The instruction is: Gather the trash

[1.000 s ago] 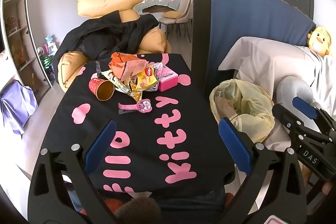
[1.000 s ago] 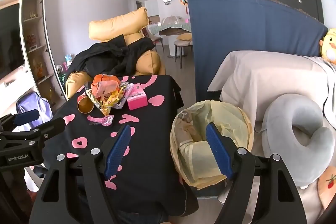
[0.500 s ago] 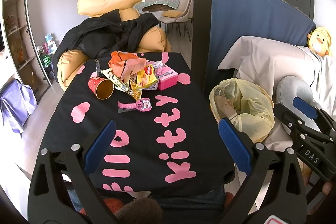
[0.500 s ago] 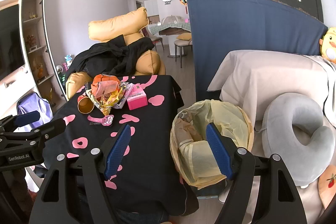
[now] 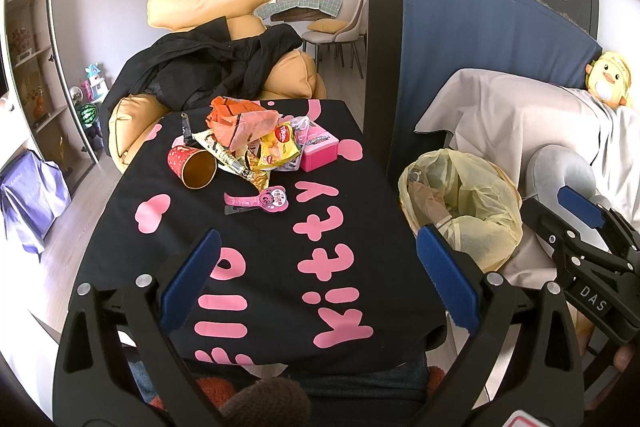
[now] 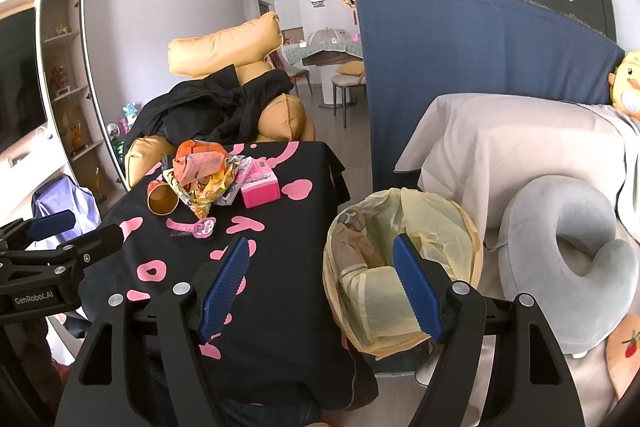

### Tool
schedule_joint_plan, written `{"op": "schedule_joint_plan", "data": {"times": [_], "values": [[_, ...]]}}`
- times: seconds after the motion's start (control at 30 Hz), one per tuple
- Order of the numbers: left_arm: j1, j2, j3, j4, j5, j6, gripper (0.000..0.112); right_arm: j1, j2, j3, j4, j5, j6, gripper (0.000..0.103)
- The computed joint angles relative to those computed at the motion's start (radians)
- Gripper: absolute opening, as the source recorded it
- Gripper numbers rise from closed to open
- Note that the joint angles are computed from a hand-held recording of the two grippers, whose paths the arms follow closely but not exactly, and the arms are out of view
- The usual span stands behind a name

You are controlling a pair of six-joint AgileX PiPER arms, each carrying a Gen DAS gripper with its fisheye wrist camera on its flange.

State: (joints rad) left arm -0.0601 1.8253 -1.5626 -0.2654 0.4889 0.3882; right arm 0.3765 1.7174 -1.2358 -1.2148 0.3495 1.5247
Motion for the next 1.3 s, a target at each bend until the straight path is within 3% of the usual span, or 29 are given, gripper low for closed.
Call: {"op": "schedule_joint_plan", "data": {"times": [0.5,1.3], "values": [[0.000,0.001,-0.002,0.000,0.004,-0.001,0.094,-0.008,-0.009,0.032,-0.062,-0.012,0.067,0.070],[0.001,0.001,-0.003,-0.002,0.005,-0.001,0.094,-0.014,-0.014,0.032,-0.039,-0.016,0.042,0.070]]}}
